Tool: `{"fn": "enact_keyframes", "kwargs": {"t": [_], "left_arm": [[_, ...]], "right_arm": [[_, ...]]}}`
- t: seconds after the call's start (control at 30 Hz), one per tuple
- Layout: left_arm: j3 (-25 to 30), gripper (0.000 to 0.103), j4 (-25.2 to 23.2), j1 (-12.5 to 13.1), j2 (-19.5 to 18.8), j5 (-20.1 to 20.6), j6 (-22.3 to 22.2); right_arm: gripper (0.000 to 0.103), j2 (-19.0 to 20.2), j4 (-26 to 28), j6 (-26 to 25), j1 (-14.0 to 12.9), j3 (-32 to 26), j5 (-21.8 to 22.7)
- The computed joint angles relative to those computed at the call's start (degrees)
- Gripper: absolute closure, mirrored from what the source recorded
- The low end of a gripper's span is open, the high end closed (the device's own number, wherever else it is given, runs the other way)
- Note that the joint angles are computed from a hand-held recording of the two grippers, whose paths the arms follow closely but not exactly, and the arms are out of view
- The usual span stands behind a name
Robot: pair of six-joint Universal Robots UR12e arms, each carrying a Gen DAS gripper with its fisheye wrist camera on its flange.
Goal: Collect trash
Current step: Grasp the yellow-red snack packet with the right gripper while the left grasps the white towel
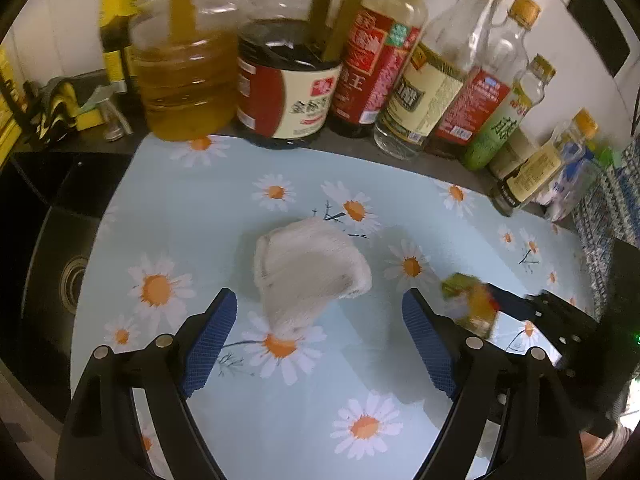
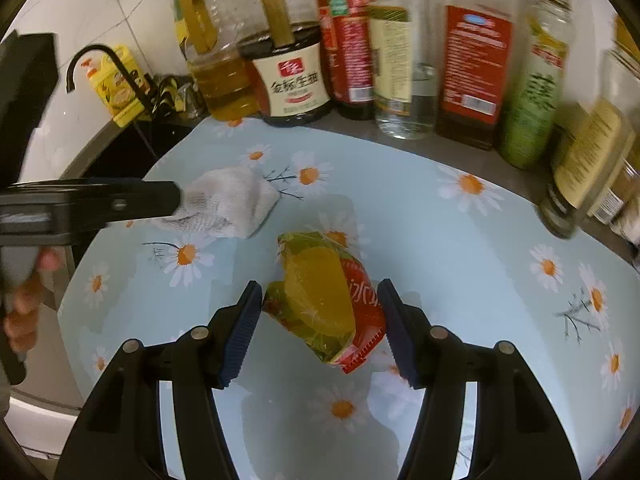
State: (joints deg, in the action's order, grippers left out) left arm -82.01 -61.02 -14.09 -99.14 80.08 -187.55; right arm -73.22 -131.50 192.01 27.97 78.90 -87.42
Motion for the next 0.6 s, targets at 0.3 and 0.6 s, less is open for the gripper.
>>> {"fn": "enact_keyframes", "kwargs": {"t": [0.3, 0.6], "left_arm": [[5.0, 0.021, -5.7, -1.0, -4.6, 3.6, 1.0], [5.7, 0.025, -6.8, -1.1, -6.1, 5.8, 0.5]], "right_arm": [[0.043, -3.3, -1.7, 4.4, -1.1, 3.7, 0.5], [0.043, -4.3, -3.0, 6.6, -1.9, 5.1, 1.2]]}}
